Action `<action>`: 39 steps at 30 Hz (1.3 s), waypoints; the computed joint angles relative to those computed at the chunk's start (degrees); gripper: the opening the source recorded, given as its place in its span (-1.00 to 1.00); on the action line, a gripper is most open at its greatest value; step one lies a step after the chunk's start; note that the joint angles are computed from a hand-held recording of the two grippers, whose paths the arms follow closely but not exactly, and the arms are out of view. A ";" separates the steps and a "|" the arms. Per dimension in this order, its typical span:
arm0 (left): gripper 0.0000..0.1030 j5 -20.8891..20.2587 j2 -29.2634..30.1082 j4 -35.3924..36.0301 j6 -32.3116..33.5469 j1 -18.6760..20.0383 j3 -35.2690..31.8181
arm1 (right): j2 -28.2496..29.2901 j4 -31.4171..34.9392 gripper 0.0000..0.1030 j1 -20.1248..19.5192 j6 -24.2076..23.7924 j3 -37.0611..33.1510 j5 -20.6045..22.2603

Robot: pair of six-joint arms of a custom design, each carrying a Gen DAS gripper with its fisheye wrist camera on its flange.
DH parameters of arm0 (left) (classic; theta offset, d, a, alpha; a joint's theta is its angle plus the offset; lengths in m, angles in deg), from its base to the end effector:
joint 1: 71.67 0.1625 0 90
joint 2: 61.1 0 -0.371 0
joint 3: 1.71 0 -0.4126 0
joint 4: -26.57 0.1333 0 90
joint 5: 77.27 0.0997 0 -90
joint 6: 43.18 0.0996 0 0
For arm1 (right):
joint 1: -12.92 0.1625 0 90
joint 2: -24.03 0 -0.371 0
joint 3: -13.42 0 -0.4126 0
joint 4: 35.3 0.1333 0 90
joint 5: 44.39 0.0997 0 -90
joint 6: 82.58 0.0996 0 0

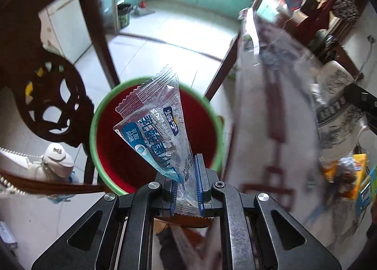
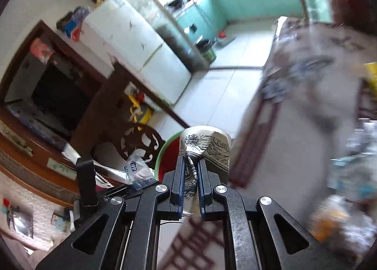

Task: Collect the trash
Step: 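Carry both items over the red bucket and open both tools to drop them, then grasp the yellow-and-white snack bag with the left tool while the right tool grasps crumpled foil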

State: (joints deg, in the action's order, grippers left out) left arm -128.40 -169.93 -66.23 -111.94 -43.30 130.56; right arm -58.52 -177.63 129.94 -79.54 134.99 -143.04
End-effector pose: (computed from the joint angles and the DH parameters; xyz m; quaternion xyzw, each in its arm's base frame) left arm -0.1927 -0.3266 0.2418 0.0018 0.9297 -0.2263 0.2907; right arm 0.3273 -0.3813 0.1977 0.1972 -0.9706 0.1310 0.0424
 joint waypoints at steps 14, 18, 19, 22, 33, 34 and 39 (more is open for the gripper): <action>-0.50 -4.00 -2.33 -5.19 12.53 10.99 1.86 | 21.83 -5.11 -0.84 0.41 6.86 -5.81 -4.53; -0.29 -3.37 -3.07 -4.62 12.84 10.57 1.75 | 20.75 -4.35 -0.64 0.61 7.38 -5.63 -5.20; -0.29 -3.37 -3.25 -4.59 12.87 10.52 1.80 | 20.28 -4.51 -0.60 0.73 7.55 -5.40 -5.52; -0.29 -2.89 -4.62 -4.30 13.52 10.74 2.13 | 17.42 -4.44 -0.60 1.60 7.99 -4.24 -6.85; -0.23 -1.15 -1.11 -3.95 10.64 0.69 -0.11 | -6.85 5.94 -0.48 3.89 4.33 3.85 -15.15; -0.20 -0.98 -0.03 -4.58 10.37 -0.34 -0.38 | -10.31 8.81 -0.39 3.49 3.39 4.37 -17.52; 0.48 0.35 5.58 -5.96 4.69 -6.74 -2.26 | -21.36 18.74 0.00 1.14 -2.09 4.89 -27.32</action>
State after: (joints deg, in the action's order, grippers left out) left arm -128.05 -164.35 -72.19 -107.25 -50.03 128.31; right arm -79.88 -158.89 131.08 -81.64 139.88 -170.37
